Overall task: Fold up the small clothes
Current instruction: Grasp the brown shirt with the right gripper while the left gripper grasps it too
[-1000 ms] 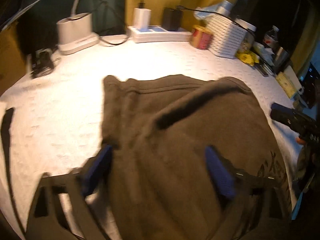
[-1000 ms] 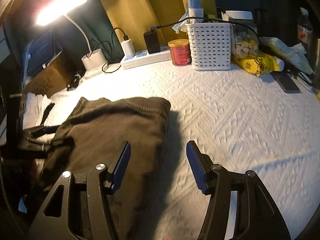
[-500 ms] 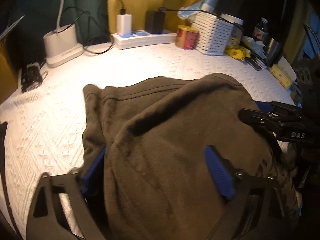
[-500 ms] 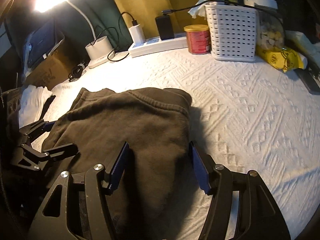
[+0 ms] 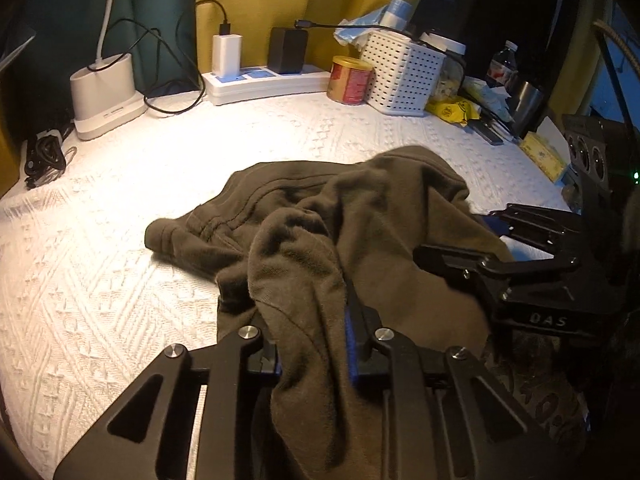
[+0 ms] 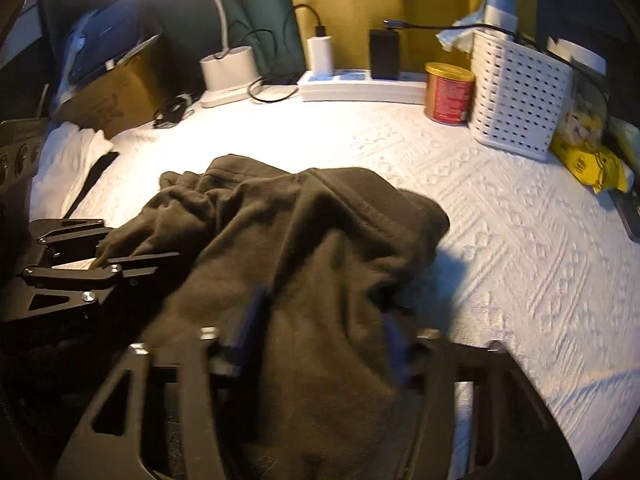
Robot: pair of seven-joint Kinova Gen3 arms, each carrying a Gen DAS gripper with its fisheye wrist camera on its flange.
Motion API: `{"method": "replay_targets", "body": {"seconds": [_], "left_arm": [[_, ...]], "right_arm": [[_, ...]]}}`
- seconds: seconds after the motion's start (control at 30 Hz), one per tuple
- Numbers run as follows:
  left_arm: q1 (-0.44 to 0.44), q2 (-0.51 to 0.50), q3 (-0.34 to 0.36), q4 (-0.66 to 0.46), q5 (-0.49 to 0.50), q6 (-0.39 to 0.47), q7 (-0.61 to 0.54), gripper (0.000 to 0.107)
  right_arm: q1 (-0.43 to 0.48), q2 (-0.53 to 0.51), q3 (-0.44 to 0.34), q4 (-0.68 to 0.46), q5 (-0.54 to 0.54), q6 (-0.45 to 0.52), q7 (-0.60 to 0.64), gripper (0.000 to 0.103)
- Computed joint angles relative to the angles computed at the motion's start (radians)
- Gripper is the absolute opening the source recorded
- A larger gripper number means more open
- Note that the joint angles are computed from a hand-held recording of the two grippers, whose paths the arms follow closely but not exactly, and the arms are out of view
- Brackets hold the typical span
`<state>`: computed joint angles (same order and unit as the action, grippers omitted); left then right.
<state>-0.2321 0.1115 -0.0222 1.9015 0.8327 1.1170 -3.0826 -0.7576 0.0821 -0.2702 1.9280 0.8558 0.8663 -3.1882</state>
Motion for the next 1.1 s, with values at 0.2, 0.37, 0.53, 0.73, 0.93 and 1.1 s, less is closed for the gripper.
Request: {"method": "replay_targets", "body": {"seconds": [0.2, 0.37, 0.53, 0.73, 0.93, 1.1], "left_arm": [[-0.012, -0.011, -0.008, 0.014, 0.026, 0.036, -0.035, 0.017], [-0.026, -0.032, -0.025, 0.029, 0.056, 0.065, -0.070, 0.016], [-0.047, -0.054, -0.050, 0.042, 0.092, 0.109, -0.119, 0.016], [-0.076, -0.083, -0.085, 0.062, 0.133, 0.171, -0.184, 0.016], [-0.109, -0.114, -0.123, 0.079, 0.164, 0.242, -0.243, 0.016], [-0.132, -0.139, -0.152, 0.090, 0.182, 0.295, -0.285, 0.015]], "right_arm": [[-0.001, -0.018, -0.010, 0.024, 0.027, -0.052, -0.045, 0.024], [-0.018, -0.034, -0.030, 0.037, 0.073, -0.033, -0.118, 0.022], [-0.048, -0.045, -0.064, 0.029, 0.125, 0.028, -0.176, 0.022], [-0.093, -0.051, -0.100, 0.001, 0.163, 0.130, -0.216, 0.022], [-0.148, -0.053, -0.135, -0.036, 0.197, 0.249, -0.237, 0.022], [-0.199, -0.042, -0.156, -0.064, 0.225, 0.339, -0.259, 0.022]]}}
